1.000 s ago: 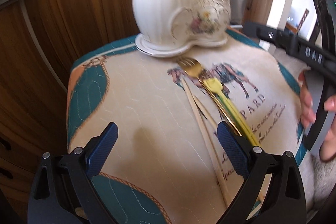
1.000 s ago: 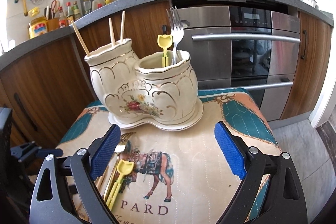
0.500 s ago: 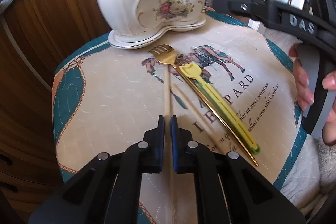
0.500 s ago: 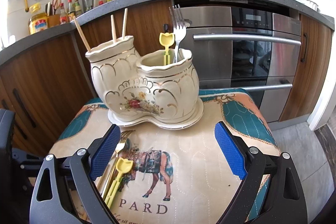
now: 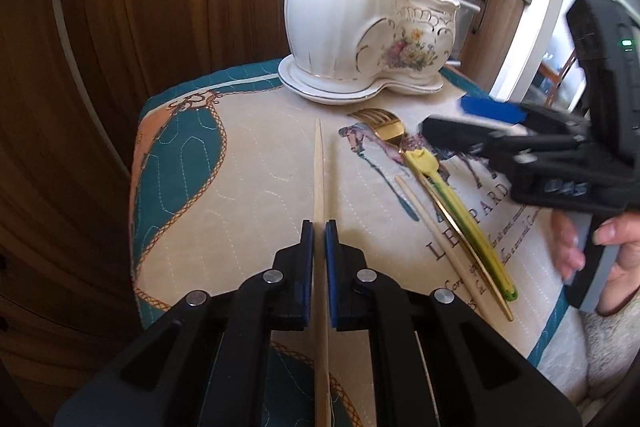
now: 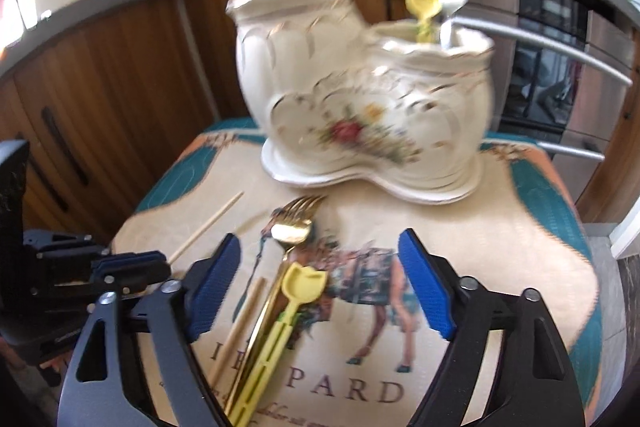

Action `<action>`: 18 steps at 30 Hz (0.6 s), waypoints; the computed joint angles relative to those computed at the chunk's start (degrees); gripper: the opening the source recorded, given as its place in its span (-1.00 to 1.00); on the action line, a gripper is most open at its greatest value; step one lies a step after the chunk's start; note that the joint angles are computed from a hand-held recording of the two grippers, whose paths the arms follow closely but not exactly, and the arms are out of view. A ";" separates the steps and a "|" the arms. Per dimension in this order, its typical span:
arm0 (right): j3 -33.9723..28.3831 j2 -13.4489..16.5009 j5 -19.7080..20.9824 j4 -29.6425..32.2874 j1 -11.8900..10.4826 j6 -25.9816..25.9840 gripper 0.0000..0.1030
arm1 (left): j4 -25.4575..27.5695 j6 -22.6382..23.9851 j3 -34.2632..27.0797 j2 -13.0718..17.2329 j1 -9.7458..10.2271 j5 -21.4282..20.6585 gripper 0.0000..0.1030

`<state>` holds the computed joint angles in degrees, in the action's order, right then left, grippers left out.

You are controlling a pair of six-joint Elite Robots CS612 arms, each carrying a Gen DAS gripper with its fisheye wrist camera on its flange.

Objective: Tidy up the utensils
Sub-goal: 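Grasp a fourth wooden chopstick with the left tool while the right tool grasps a gold fork, then lift the chopstick with the left tool while the right tool carries the gold fork to the holder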

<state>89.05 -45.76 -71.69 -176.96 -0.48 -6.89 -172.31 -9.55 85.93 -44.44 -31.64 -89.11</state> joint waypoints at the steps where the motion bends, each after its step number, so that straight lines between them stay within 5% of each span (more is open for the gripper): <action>1: -0.45 0.10 -0.20 1.20 0.21 -0.52 0.39 | -0.20 -0.13 -0.05 0.11 0.10 -0.71 -0.88; 11: -3.94 1.35 -3.66 8.81 2.21 -3.80 -0.31 | -1.99 -1.36 -0.56 1.15 0.93 -3.25 -0.88; 18: -4.13 1.42 -4.02 10.31 2.45 -4.19 -0.54 | -2.40 -1.78 -1.02 1.58 1.02 -3.79 -0.88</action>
